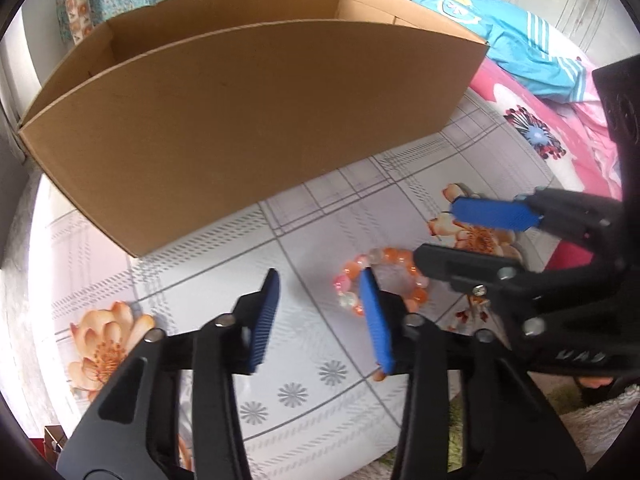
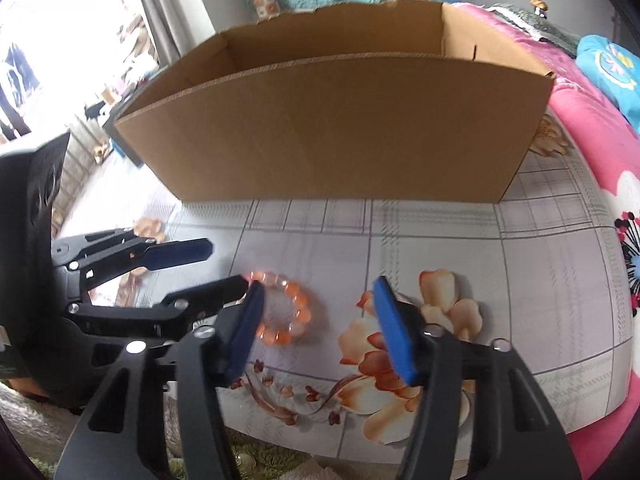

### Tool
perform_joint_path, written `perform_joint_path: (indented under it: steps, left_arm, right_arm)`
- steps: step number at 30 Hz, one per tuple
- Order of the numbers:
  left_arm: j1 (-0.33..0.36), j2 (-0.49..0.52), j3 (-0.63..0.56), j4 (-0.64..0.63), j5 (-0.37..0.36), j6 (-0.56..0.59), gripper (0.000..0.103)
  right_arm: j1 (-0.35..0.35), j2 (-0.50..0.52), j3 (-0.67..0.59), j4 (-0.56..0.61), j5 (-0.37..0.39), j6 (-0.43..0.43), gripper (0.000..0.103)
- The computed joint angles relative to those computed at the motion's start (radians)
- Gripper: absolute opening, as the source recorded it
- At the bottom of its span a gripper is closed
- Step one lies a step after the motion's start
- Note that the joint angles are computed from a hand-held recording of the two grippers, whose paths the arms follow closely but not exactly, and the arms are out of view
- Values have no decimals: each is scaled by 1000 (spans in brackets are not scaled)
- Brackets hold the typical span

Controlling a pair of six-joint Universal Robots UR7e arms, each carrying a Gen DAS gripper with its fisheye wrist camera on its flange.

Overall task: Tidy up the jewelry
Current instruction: 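Close the left tool on the pink bead bracelet while the right tool closes beside it, then lift the bracelet with both tools and carry it over the box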

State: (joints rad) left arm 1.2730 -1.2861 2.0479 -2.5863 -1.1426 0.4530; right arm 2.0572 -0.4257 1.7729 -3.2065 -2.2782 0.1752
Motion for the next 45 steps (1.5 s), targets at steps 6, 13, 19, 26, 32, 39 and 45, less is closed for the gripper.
perform_joint_path:
  steps: [6, 13, 19, 26, 32, 39, 45]
  left_arm:
    - [4, 16, -30, 81, -23, -35, 25]
    - [-9, 25, -34, 104, -8, -35, 18]
    - [-20, 29, -30, 104, 8, -22, 15]
    - [-23, 36, -34, 106, 13, -9, 14]
    - [-19, 35, -33, 105, 12, -5, 13]
    - [-15, 34, -36, 110, 5, -4, 13]
    - [-13, 33, -37, 108, -4, -1, 13]
  right_arm:
    - [-12, -5, 3, 25, 41, 6, 33]
    - [-31, 4, -10, 53, 85, -2, 21]
    - [-44, -4, -17, 74, 104, 5, 10]
    - [-46, -7, -6, 65, 103, 12, 10]
    - [-49, -7, -10, 69, 110, 9, 10]
    - [-59, -16, -2, 64, 120, 1, 10]
    - [-64, -15, 4, 47, 124, -3, 10]
